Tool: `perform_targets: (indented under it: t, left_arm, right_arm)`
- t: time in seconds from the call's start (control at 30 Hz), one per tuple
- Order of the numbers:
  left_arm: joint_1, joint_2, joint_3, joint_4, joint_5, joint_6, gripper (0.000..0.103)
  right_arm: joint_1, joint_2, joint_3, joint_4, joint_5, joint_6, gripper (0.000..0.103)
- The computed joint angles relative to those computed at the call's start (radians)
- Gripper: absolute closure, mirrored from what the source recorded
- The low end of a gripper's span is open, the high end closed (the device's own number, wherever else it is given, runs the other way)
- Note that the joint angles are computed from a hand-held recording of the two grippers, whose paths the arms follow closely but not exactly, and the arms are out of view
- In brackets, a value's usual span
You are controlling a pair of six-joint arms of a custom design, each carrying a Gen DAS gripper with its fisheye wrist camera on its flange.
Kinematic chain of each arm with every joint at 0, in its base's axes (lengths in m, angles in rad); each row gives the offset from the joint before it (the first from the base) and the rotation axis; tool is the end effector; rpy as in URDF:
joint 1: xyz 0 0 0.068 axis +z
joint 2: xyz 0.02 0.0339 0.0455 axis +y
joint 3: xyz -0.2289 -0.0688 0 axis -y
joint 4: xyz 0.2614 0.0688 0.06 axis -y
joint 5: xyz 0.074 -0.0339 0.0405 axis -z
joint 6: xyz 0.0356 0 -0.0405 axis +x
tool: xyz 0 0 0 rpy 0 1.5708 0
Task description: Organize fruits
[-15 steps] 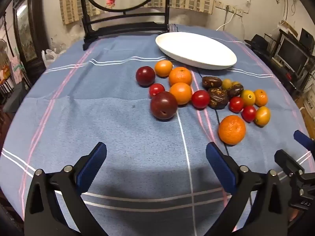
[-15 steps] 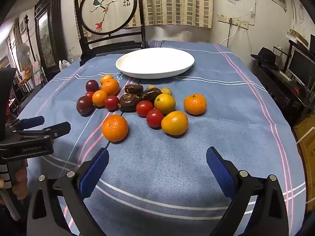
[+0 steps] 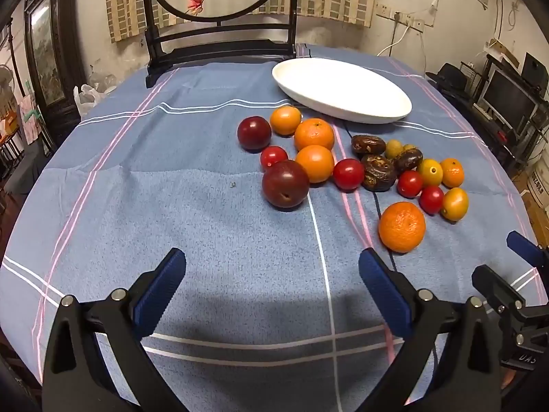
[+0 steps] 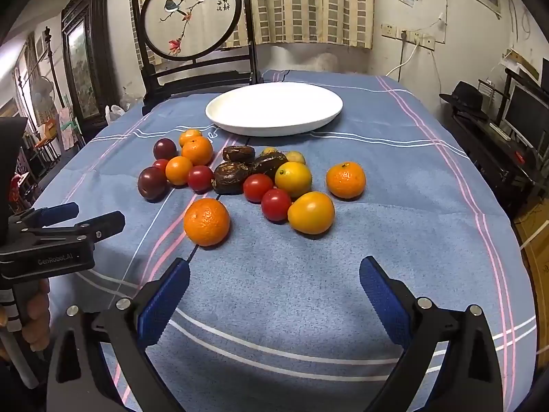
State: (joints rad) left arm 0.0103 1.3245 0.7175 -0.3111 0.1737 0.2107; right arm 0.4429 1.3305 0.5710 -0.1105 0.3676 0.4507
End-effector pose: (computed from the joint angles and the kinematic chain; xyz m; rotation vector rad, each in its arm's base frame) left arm 0.2794 -0.0033 0.1490 0.3198 2.4527 -0.1217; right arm 0.2454 0.1022 0.1174 0.1695 2.3590 -0.0230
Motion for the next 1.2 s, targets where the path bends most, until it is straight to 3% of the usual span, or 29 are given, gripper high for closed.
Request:
perform_targets:
  t: [1.2]
  left_arm:
    - [0.013,-0.032,-0.02,0.007,0.028,0.008,0.004]
  right_arm:
    - [0.01,-0.033,-0.005,-0.02,-0.006,0.019,0.004]
